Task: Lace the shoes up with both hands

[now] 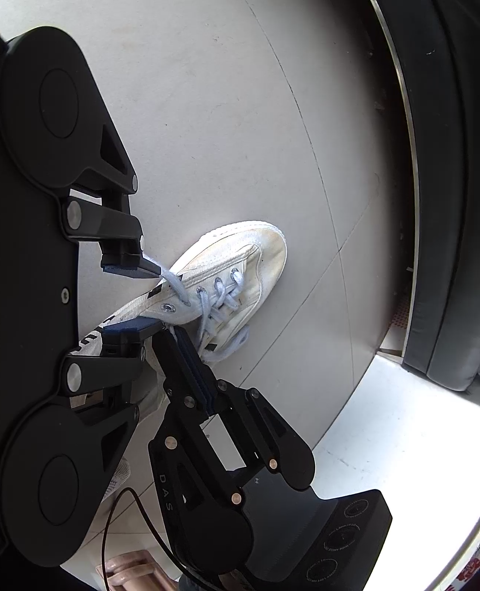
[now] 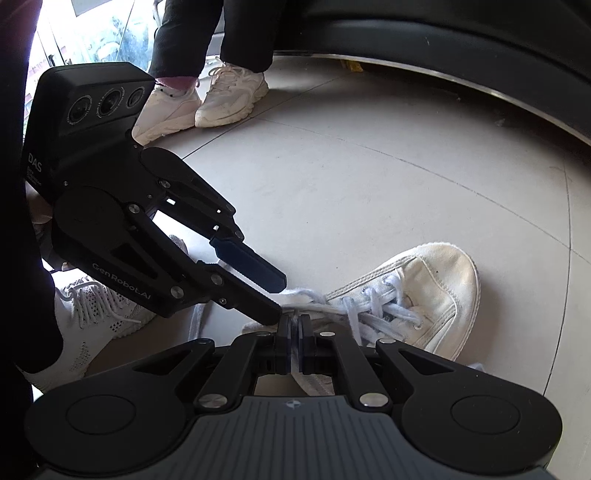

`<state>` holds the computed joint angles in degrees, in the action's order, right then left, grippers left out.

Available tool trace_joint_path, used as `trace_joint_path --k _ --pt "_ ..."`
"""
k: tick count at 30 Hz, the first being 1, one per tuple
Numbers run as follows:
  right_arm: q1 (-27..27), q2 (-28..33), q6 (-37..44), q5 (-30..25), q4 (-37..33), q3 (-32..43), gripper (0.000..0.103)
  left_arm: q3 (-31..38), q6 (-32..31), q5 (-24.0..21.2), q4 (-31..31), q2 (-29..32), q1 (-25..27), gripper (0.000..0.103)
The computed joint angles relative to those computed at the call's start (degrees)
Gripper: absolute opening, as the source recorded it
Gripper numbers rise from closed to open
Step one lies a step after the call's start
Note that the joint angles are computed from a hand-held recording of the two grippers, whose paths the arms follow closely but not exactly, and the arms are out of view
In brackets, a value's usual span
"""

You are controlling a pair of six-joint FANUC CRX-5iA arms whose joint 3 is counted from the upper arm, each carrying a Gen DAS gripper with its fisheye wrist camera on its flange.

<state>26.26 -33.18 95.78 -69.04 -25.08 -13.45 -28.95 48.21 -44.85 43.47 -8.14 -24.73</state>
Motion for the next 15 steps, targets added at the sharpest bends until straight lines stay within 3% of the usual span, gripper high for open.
trace_joint_path --k 15 --pt "0.38 -0.15 -1.72 0.79 0.69 -1.14 0.007 -0.27 0.03 0.03 0.40 0.07 0.34 0.029"
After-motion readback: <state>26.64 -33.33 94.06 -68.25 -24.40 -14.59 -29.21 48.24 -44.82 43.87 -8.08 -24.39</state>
